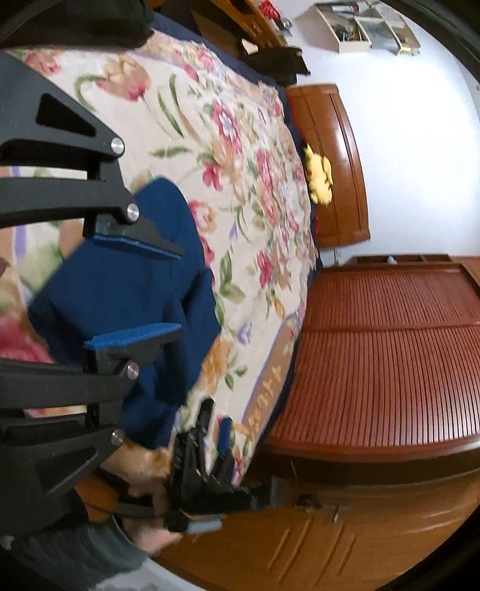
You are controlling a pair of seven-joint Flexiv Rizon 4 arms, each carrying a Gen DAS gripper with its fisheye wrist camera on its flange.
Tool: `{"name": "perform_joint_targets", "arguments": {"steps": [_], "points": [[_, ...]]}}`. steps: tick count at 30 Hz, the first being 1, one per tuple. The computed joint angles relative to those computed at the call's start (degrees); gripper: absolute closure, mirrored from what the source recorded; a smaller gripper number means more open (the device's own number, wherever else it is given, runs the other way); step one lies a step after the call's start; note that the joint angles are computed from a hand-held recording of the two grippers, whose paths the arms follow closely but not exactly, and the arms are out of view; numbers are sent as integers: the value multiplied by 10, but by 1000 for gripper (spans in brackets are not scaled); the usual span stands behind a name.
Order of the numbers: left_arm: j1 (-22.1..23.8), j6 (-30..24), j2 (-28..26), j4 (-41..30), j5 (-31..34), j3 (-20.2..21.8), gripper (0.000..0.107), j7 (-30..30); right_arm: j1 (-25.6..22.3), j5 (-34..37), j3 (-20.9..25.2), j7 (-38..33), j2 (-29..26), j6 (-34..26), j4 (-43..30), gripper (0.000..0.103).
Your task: Fold large clothes
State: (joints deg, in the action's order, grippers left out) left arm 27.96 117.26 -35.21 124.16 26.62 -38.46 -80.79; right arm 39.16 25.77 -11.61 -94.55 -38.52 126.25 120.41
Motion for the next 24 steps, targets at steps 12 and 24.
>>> {"name": "perform_joint_targets", "arguments": {"steps": [12, 24], "points": [[-29, 23, -96, -46, -16, 92, 72, 12, 138, 31, -125, -25, 15, -83, -33, 41], [5, 4, -171, -86, -17, 84, 71, 42, 160, -87, -147, 58, -31, -176, -87, 41]]}}
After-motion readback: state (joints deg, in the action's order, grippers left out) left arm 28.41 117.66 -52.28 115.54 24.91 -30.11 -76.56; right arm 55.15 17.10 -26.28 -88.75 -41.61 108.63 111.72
